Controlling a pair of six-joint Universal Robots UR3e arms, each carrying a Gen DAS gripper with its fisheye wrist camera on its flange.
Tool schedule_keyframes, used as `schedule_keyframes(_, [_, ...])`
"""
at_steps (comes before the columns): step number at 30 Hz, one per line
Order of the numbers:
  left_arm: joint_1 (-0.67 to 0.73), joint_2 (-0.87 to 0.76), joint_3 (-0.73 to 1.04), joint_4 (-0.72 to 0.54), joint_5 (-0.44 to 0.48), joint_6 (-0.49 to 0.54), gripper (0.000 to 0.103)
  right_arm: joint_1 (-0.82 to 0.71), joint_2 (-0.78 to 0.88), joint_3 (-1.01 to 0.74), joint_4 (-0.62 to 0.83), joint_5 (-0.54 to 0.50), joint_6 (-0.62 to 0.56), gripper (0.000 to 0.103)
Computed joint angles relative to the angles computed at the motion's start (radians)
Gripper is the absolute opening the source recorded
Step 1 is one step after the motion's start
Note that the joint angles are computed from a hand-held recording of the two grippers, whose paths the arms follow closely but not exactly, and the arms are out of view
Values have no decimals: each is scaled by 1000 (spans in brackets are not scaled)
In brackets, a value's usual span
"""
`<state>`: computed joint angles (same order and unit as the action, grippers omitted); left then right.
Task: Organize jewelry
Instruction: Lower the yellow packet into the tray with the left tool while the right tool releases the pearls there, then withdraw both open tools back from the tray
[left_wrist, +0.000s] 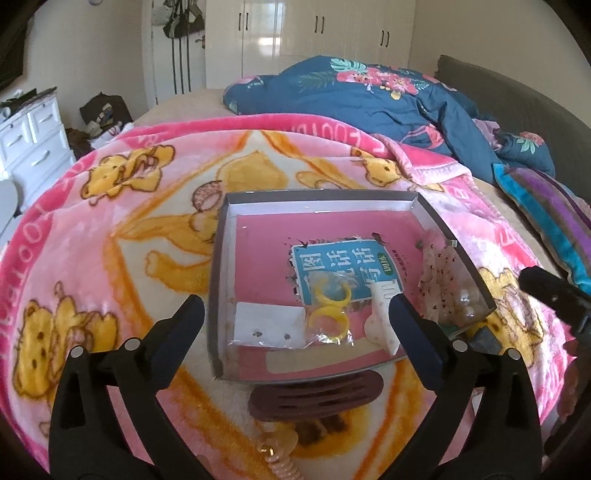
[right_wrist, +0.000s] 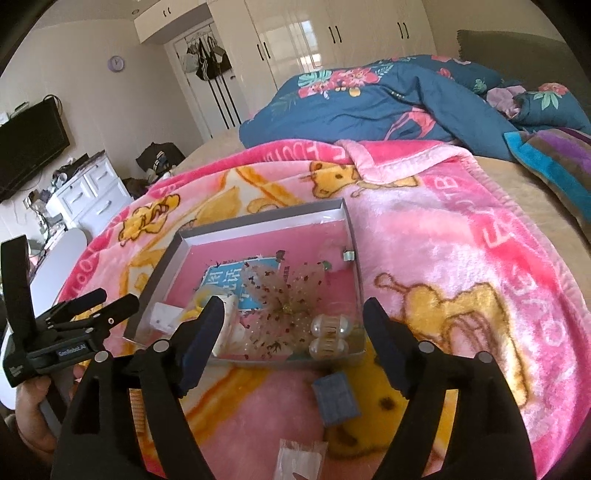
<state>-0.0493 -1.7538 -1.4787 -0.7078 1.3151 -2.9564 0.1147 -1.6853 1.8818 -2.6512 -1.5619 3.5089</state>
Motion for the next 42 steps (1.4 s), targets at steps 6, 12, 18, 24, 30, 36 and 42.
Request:
schedule_keyframes(6, [-3,59,-55,10,15,3,94,9,-81,28,14,-21,9,84])
schedule_keyframes(12, [12,143,-114,3,-13,7,94,32,-136,35,47,-57,4,87])
schedule_keyframes(18, [35,228,-168,-13,-38,8,94,52,-192,41,78,-77,11,87])
schedule_keyframes(24, [51,304,-197,-56,-52,24,94,84,-234,22,120,-104,14,88])
schedule_keyframes(30, [77,388,-223,-91,-65,46,94,113,-279,6,148,-127,14,88])
schedule_keyframes(36, [103,464,-240,-130,-83,53,94,154,-307,-19,190,-161,-1,89])
schedule_keyframes(42, [141,550,-264,-191,-120,86,94,233,-332,-29,212,-262,8,94])
